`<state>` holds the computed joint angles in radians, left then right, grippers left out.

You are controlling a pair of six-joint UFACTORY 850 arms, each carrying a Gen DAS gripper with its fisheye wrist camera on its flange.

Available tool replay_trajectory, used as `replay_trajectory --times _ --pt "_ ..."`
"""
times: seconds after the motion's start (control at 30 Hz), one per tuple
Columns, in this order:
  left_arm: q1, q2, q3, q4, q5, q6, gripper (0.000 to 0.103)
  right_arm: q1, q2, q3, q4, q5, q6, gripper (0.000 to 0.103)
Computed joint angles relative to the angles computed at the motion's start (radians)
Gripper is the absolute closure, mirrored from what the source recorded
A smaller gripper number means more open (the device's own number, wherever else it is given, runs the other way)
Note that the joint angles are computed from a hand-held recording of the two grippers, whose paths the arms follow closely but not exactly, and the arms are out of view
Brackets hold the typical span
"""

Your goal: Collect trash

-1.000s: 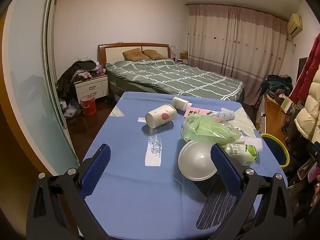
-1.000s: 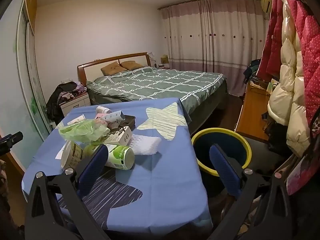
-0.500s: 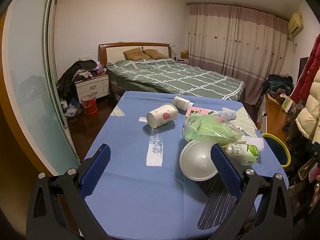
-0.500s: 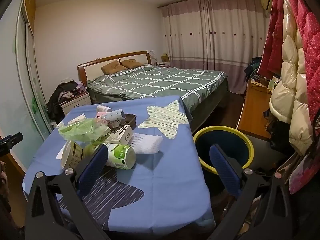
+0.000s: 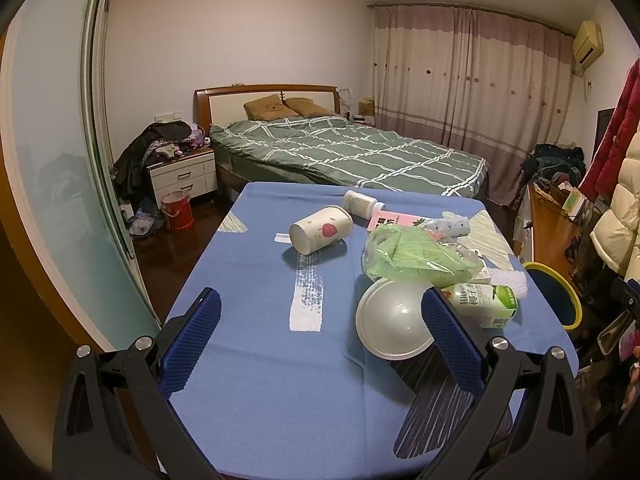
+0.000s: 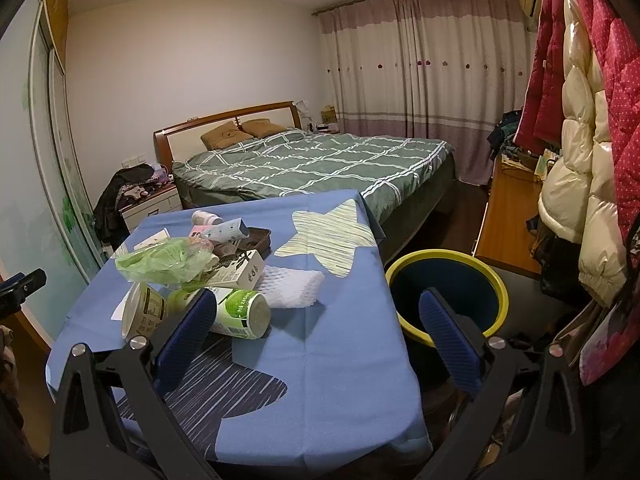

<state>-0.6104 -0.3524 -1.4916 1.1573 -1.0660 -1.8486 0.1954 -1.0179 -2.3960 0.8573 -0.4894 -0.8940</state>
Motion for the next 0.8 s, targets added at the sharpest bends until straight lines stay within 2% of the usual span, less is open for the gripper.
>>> replay_trajectory --times 0.8 --pt "-0.001 -0.002 -0.001 -0.002 0.0 0.004 0.004 0.003 -0.005 -0.005 -0.008 -0.001 0.012 0.006"
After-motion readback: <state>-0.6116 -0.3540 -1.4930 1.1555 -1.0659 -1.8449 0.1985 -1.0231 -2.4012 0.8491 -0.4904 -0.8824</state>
